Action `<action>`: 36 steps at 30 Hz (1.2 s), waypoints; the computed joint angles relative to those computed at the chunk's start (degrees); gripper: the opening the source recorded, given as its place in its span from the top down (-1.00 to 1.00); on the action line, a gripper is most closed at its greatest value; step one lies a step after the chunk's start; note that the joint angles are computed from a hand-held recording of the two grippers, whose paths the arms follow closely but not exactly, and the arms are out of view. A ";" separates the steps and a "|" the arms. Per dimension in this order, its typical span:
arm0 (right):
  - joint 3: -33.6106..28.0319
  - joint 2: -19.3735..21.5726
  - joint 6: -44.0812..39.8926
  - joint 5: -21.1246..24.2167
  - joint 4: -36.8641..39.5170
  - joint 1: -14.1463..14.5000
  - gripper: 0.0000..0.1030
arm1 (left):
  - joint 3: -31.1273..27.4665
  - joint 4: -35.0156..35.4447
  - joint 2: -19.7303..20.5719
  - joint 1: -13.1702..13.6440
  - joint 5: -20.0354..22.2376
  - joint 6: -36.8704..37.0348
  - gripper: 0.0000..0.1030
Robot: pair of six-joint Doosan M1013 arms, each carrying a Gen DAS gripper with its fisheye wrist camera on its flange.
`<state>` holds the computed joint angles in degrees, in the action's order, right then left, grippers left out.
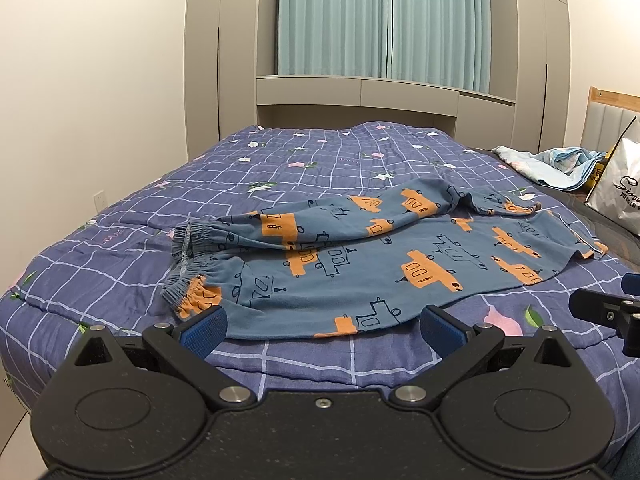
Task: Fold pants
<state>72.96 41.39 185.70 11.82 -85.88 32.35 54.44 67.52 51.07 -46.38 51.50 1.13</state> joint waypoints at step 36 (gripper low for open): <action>-6.04 2.68 -43.07 2.70 41.94 -0.46 -1.00 | -4.18 -10.67 1.97 1.76 -0.49 8.47 -0.99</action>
